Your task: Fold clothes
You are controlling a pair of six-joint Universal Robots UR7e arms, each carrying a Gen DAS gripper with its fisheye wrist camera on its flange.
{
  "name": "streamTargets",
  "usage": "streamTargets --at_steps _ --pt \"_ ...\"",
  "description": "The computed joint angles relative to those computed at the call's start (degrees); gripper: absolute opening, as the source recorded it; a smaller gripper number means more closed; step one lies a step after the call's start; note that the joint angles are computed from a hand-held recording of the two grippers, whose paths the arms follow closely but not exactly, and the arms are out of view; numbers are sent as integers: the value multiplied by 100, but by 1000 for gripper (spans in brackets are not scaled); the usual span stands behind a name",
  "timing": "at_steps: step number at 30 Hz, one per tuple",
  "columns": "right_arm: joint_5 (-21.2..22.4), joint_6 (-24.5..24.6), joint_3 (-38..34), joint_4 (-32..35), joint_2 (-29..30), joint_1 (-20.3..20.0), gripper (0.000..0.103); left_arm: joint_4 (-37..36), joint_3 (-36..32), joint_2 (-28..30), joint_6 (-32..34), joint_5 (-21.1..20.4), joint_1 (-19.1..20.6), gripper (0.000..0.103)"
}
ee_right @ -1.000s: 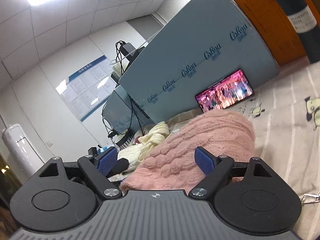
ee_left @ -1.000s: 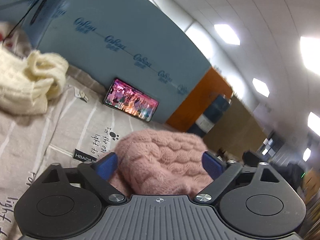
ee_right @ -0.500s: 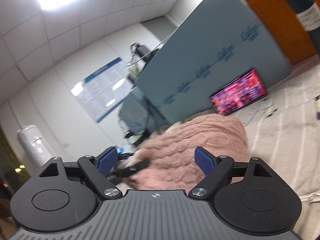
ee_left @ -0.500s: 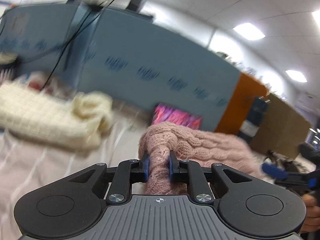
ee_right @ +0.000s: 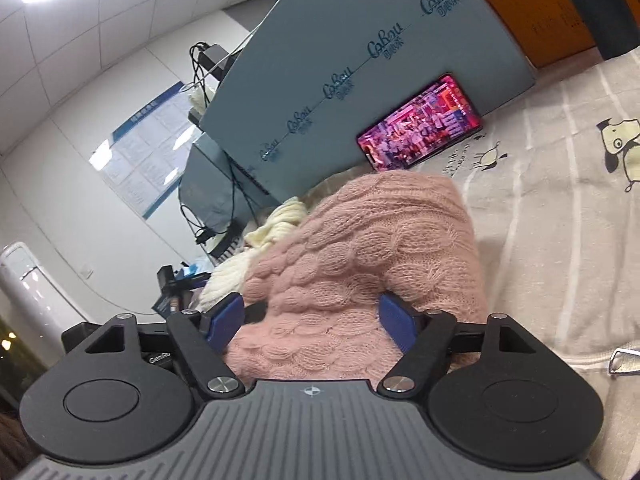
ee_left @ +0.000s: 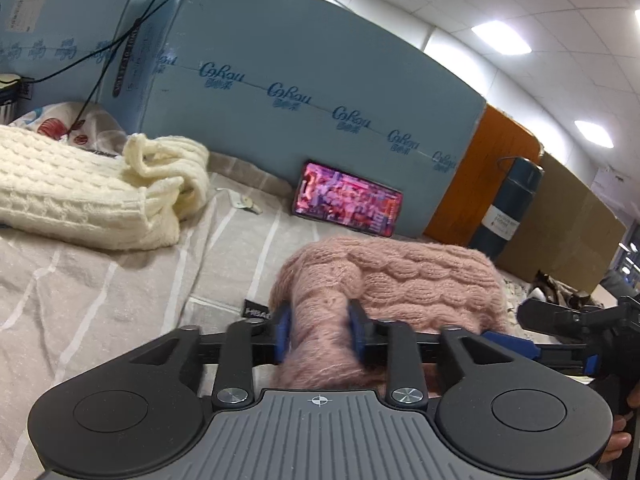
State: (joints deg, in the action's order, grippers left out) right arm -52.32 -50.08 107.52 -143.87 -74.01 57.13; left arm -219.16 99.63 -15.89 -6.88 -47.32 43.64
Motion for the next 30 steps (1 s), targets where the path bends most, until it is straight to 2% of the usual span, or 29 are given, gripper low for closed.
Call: streamTargets --at_steps 1,3,4,5,6,8,9,12,14,17,19,22,24,26,27,28,29,30 --pt "-8 -32 21 -36 -8 0 73 18 10 -8 -129 43 7 52" --pt "109 -121 86 -74 -48 -33 76 1 66 -54 -371 -32 39 57" --pt "274 -181 130 -60 -85 -75 82 1 100 -83 -478 -102 54 65" --pt "439 -242 173 -41 -122 -118 85 14 137 -113 -576 -185 65 80" --pt "667 -292 250 -136 -164 -172 91 25 172 -143 -671 -269 76 85" --pt "885 -152 416 -743 -198 -210 97 18 209 -173 -735 -544 119 88" --pt "834 82 509 -1271 -171 -207 99 82 209 -185 -766 -663 144 88" --pt "-17 979 558 -2432 12 -66 99 385 156 -186 -875 -705 166 91" --pt "-493 1213 466 -2466 96 26 99 517 105 -159 -902 -628 159 92" --pt "-616 1040 369 -2005 108 60 99 517 18 -89 -820 -589 143 94" --pt "-626 826 329 -1639 101 77 99 570 -66 -44 -740 -604 131 94" --pt "-754 678 421 -1746 102 123 98 624 -156 -10 -683 -875 155 93" --pt "-780 714 463 -1799 79 118 91 656 -211 33 -609 -858 125 91" --pt "-943 928 507 -1977 65 154 78 640 -229 62 -560 -811 97 73" --pt "-1038 1041 527 -2070 60 176 67 580 -215 70 -606 -822 90 67" --pt "-1118 1139 542 -2120 43 198 57 511 -197 81 -675 -824 70 55" --pt "-1192 1233 554 -2153 21 220 54 444 -180 93 -747 -812 42 50" --pt "-1185 1282 572 -2077 -42 210 48 368 -165 111 -787 -775 0 48"
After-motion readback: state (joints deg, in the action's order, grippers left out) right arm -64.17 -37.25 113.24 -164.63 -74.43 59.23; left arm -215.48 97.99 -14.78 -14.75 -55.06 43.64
